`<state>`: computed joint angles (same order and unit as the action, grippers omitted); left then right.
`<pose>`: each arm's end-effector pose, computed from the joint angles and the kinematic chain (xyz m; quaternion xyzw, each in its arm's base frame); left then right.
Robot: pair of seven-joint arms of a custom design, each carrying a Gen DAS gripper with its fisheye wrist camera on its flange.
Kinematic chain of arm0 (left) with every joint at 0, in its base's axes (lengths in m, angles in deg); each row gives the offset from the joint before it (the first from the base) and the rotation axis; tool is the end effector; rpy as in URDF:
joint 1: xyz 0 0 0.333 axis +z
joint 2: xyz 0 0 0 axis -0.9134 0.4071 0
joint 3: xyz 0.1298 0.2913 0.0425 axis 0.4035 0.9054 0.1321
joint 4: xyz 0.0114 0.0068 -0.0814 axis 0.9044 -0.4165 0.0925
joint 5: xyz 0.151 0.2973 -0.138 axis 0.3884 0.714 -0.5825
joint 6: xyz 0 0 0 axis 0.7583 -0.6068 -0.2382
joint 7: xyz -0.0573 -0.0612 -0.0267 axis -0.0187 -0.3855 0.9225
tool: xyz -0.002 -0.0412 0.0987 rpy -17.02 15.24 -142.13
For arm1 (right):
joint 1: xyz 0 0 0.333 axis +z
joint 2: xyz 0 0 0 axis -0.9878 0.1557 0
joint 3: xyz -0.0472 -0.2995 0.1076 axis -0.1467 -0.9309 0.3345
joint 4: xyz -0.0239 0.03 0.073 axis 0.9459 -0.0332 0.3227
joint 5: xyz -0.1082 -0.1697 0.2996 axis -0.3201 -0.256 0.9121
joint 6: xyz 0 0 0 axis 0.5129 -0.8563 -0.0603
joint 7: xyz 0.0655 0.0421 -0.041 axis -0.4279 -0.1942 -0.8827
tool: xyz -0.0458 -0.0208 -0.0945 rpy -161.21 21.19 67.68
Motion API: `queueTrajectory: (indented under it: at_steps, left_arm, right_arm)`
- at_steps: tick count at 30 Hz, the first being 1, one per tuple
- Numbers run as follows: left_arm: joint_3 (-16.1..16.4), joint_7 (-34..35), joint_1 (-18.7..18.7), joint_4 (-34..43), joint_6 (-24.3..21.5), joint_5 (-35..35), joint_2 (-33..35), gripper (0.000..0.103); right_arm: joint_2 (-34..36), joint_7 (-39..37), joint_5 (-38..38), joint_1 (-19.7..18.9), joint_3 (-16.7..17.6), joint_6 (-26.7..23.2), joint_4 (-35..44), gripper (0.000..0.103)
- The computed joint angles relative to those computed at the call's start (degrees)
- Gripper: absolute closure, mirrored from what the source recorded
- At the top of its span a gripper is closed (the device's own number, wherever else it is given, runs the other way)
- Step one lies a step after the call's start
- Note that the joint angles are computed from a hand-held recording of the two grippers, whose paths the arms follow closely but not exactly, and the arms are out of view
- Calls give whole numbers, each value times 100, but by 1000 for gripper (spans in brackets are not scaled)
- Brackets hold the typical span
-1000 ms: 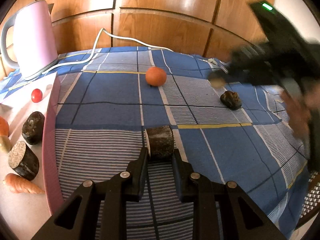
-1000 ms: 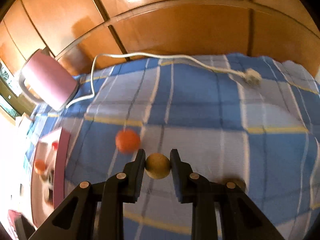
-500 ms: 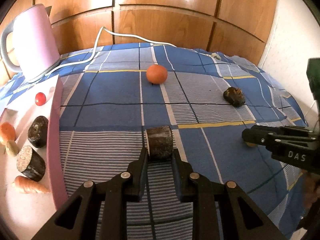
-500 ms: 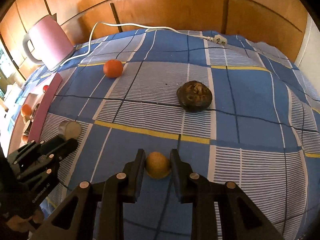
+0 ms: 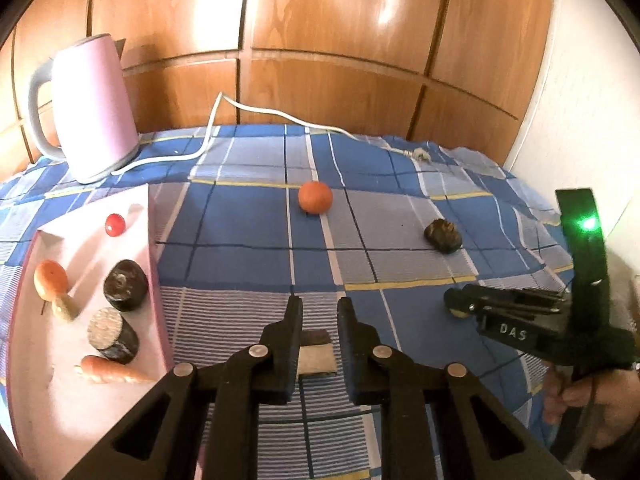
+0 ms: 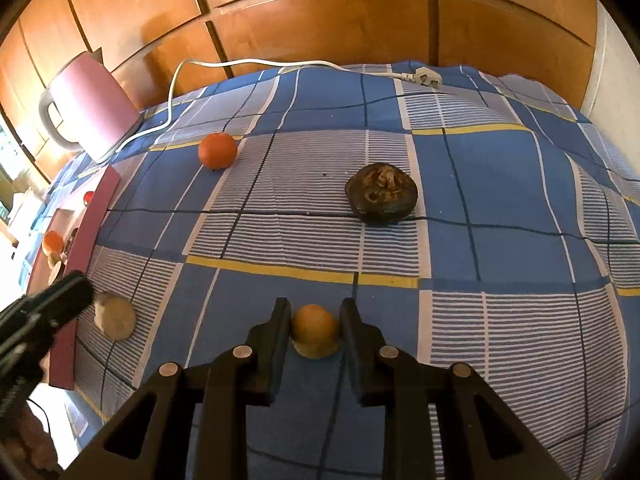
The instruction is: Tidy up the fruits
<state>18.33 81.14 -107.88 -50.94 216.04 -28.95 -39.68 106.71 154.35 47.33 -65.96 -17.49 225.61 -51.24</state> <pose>0.6122 -0.3720 0.3070 -0.5762 0.7202 -0.3413 0.1810 0.6358 0.2154 0.2776 -0.6622 0.6945 -0.1267 0.2512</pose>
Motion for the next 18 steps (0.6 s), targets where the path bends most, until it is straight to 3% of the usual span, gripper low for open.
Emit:
queueTrajectory:
  at_steps: [2, 6, 9, 10, 11, 18]
  left_arm:
    - [-57, 28, 62, 11, -33, 8, -10, 89]
    - [-570, 236, 504, 35, 28, -21, -19, 95]
    - [-1168, 488, 1011, 21, 97, -138, -42, 96]
    - [-1550, 838, 1307, 33, 111, -360, -34, 96]
    - [-1732, 787, 1485, 18, 123, -225, -34, 96]
    - [-1923, 1207, 1688, -129, 192, -462, -132, 97]
  right_arm:
    - [3, 50, -21, 77, -81, -5, 9, 77]
    - [1, 94, -45, 104, -111, -8, 10, 77]
    - [-17, 135, -68, 135, -151, -2, -15, 77]
    - [-19, 144, -71, 131, -149, 12, -23, 77]
    - [-19, 148, -74, 123, -143, 32, -35, 77]
    - [-9, 171, -118, 128, -164, 131, -65, 78]
